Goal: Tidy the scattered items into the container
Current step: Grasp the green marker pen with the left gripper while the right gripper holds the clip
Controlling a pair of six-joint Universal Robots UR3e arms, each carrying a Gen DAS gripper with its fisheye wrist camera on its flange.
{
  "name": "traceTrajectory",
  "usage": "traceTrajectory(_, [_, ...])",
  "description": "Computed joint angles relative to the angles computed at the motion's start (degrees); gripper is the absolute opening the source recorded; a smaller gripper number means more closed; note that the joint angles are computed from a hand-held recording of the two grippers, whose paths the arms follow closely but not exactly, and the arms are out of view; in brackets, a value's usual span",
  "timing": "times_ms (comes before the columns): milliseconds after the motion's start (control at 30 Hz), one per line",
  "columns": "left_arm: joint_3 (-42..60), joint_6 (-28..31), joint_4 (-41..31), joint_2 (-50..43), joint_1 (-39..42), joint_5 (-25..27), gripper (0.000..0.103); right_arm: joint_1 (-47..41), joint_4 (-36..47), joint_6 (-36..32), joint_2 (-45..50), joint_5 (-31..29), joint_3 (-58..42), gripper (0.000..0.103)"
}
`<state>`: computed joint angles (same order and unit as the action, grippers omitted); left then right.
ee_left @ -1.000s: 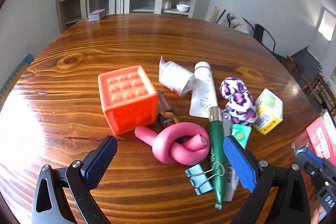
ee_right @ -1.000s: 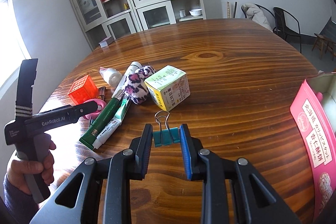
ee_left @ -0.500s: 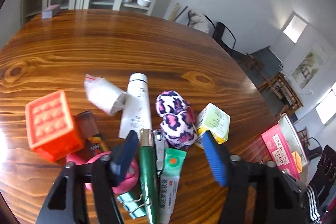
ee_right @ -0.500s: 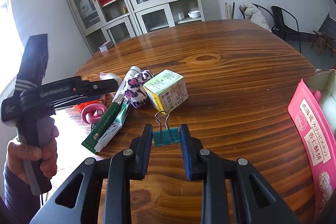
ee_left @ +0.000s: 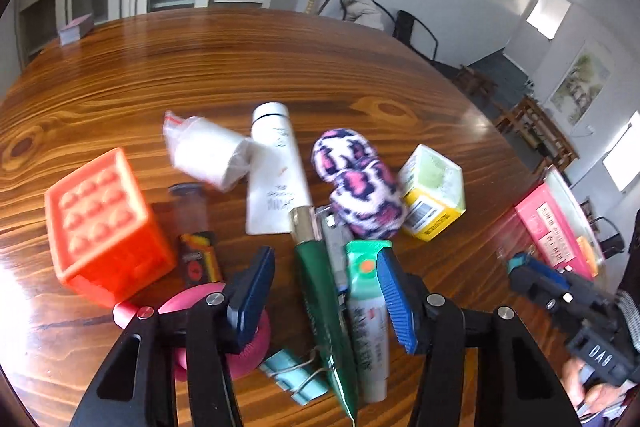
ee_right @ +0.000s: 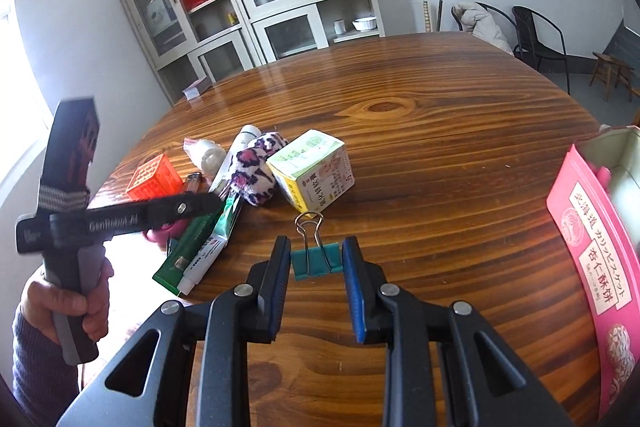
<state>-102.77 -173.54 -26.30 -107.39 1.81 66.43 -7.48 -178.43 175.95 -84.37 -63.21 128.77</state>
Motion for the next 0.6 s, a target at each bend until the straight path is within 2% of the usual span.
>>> traceTrajectory(133, [-1.0,0.1,1.2,0.6,-1.5,5.9,0.056,-0.4,-0.4,0.2,-0.3,0.3,0.3,0.029])
traceTrajectory(233, [2.8,-0.1,0.2,-2.3,-5.3,11.9,0.056,-0.2,-0.6,0.1,-0.3,0.0,0.5,0.029])
traceTrajectory(400, [8.7,-1.3,-0.4,-7.1,-9.9,14.1,0.056,-1.0,-1.0,0.4,-0.9,0.3,0.9,0.029])
traceTrajectory(500, [9.8,-3.0,-0.4,-8.1,-9.9,13.1,0.044,-1.2,-1.0,0.7,-1.0,0.3,1.1,0.029])
traceTrajectory(567, [8.3,-3.4,-0.3,-7.0,-8.5,12.1,0.024,-0.9,-1.2,0.8,-1.1,0.1,1.0,0.029])
traceTrajectory(600, [7.5,-3.7,0.4,-6.7,-8.4,12.3,0.022,-0.8,-1.4,0.8,-1.1,-0.2,1.1,0.029])
